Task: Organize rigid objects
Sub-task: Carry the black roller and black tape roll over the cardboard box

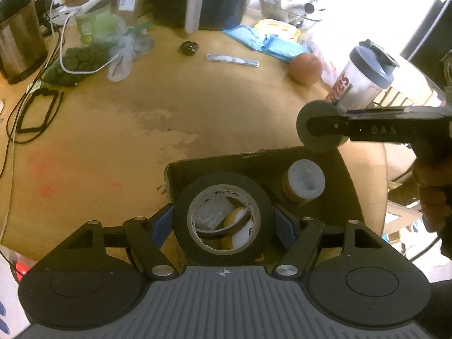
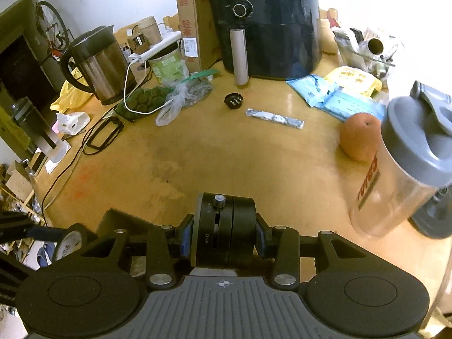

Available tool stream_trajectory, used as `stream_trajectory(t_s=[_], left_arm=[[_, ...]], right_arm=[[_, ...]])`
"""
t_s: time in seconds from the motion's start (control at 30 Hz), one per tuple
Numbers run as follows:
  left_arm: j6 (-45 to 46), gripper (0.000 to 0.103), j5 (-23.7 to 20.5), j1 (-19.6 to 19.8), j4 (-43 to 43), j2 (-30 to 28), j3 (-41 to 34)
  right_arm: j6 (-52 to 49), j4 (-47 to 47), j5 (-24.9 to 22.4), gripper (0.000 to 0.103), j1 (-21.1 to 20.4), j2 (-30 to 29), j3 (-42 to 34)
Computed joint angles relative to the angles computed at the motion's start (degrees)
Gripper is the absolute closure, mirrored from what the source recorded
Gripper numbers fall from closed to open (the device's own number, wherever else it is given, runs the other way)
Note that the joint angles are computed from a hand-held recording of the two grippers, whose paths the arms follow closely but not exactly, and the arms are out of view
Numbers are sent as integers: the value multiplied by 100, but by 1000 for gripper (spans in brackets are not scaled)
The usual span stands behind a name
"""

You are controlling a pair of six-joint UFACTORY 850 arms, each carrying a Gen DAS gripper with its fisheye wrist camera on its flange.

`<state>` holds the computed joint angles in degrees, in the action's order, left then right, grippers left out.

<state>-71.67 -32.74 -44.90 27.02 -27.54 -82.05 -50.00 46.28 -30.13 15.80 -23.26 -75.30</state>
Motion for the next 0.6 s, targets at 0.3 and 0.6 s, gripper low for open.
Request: stream_trajectory(t_s=[0.3, 0.6], left_arm=[[-836, 22, -109, -66, 1094, -22, -89], [-962, 21, -43, -165, 1008, 110, 121]], right_arm=[[118, 50, 79, 58, -36, 327, 401], [257, 17, 162, 58, -80, 645, 786]])
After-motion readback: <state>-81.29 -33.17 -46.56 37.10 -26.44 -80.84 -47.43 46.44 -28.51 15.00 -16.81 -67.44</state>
